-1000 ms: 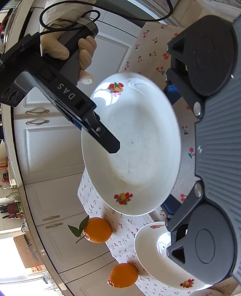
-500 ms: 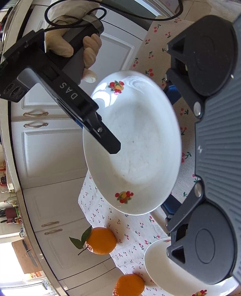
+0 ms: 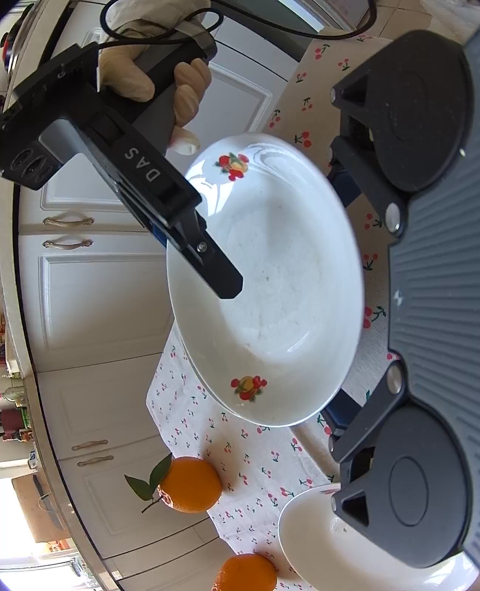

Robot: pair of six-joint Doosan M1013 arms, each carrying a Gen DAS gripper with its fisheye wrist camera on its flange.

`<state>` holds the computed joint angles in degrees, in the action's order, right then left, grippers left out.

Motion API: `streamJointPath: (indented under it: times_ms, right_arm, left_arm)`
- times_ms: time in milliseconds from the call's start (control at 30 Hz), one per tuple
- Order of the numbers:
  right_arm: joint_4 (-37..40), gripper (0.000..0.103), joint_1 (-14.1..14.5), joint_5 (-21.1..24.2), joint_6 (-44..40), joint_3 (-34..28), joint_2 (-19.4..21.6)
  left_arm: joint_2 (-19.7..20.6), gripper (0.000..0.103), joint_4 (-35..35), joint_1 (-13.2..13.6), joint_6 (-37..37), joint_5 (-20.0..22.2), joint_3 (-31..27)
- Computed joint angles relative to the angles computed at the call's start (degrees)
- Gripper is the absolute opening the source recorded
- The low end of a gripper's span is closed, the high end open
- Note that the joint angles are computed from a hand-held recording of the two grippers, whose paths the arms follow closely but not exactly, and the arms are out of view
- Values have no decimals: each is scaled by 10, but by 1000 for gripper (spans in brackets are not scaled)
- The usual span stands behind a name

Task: Organize plates and bowls
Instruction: 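Lower the held plate onto the stained plate with the right tool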

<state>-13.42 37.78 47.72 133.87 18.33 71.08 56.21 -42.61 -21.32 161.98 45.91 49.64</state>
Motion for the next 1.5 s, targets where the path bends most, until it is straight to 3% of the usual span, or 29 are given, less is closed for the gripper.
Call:
streamJointPath:
  times_ms: [967,1500]
  right_arm:
    - [1,92,2,-9,25,39,-20]
    - [-29,93,11,46,46,0,-8]
  left_arm:
    - [5,99,11,-2,-12,-8,-7]
    - [2,100,-3,0,-3,-15,2]
